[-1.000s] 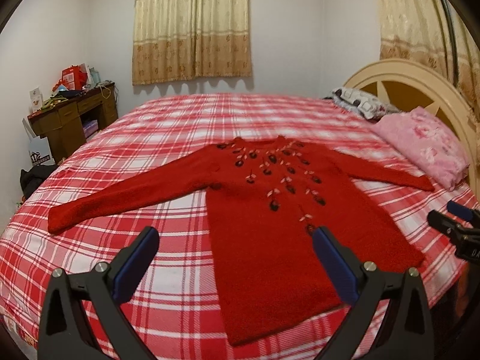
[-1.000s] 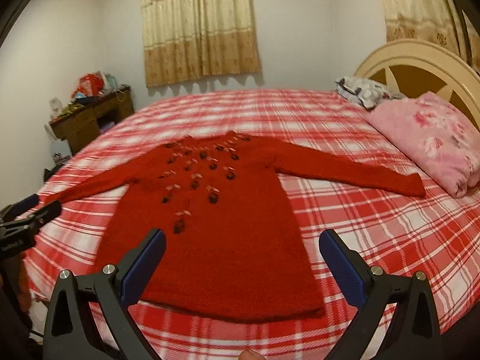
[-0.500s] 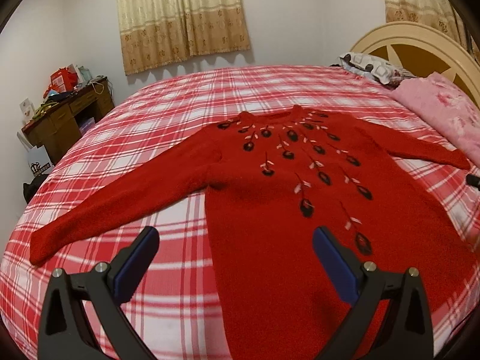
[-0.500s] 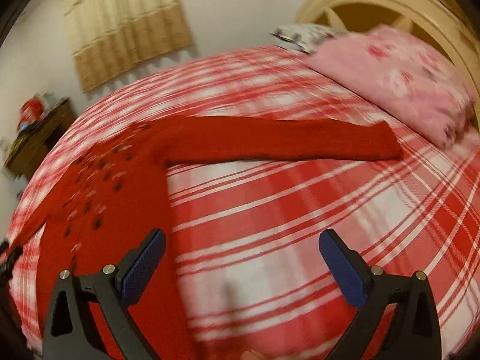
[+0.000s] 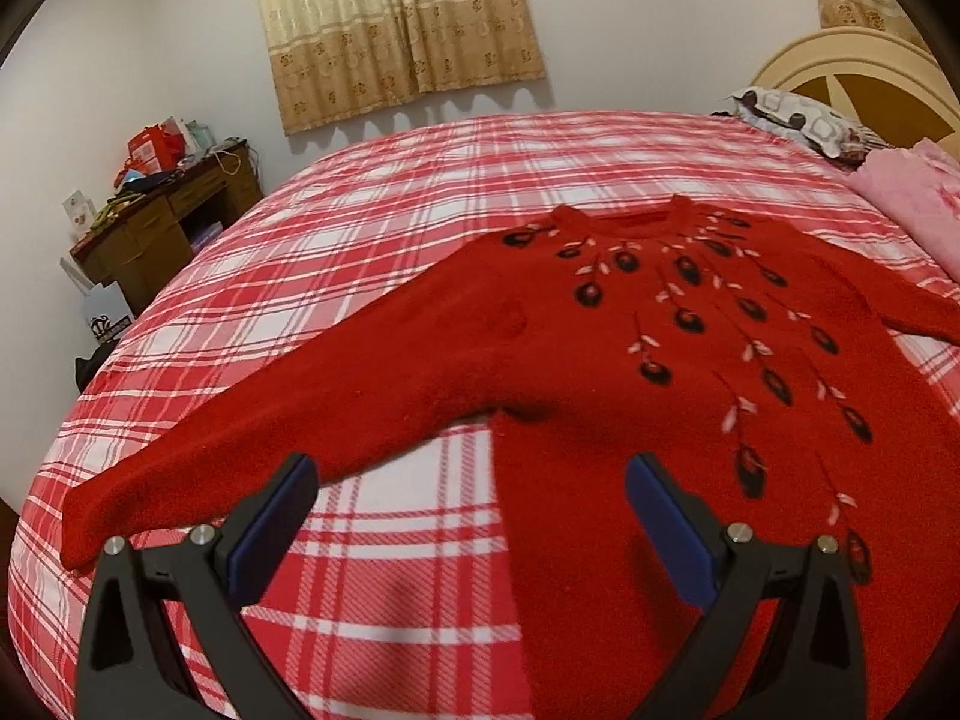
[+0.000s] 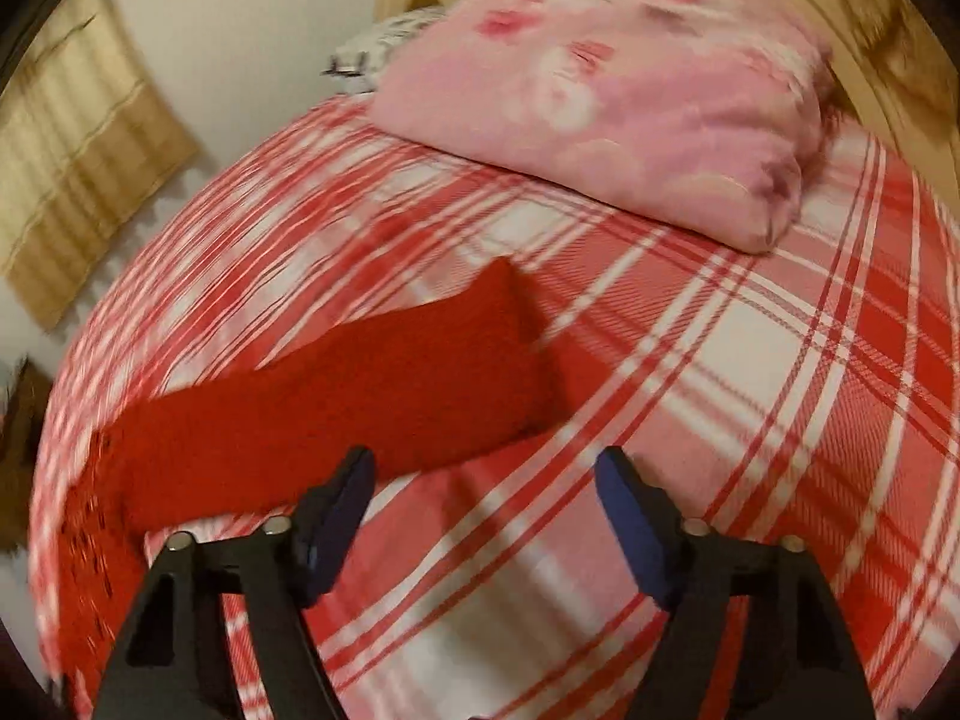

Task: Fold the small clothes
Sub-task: 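Move the right tool to the sweater's sleeve cuff and close on it, then lift the held sleeve with the right tool and fold it across the sweater body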

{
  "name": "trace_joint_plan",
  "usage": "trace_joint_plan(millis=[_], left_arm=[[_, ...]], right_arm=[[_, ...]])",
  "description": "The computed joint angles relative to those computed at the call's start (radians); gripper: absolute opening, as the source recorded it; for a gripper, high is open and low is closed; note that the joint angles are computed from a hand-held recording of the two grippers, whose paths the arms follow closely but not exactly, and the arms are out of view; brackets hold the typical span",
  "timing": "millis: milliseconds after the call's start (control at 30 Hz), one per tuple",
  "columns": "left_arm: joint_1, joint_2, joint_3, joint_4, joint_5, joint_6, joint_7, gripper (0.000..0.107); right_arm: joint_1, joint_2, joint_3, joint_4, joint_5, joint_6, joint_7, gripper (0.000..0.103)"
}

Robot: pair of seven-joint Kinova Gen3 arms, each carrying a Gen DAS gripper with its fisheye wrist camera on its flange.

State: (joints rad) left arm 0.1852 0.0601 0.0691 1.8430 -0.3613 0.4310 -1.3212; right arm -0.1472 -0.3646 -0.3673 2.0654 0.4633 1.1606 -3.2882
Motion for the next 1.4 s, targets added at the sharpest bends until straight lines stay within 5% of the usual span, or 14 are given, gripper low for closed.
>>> trace_joint_plan(millis=[333, 433, 700, 967, 1400], left_arm=[[-0.006, 0.032, -0.008, -0.036, 0.024, 0.015, -0.013, 0.103], [-0.016, 0.028, -0.006, -0.036, 0.063, 0.016, -0.051, 0.103], [-0.034, 0.021, -0.026, -0.038, 0.061, 0.004, -0.057, 0.103], [-0.087, 0.009, -0.038, -0.022, 0.114, -0.018, -0.101, 0.103], [-0.169, -0.009, -0.059, 0.005, 0.227, -0.062, -0.219, 0.103]], right_arm=[[0.012, 0.089, 0.156, -0.024, -0.03, -0.126, 0.206, 0.042], [0.014, 0.16, 0.129, -0.069, 0.007, -0.078, 0.252, 0.018], [-0.042, 0.167, 0.1, -0.147, 0.063, -0.041, 0.222, 0.015], [-0.17, 0.239, 0.037, -0.394, 0.244, 0.127, 0.252, 0.015], [-0.422, 0.455, 0.089, -0.798, 0.414, 0.274, 0.439, 0.015]])
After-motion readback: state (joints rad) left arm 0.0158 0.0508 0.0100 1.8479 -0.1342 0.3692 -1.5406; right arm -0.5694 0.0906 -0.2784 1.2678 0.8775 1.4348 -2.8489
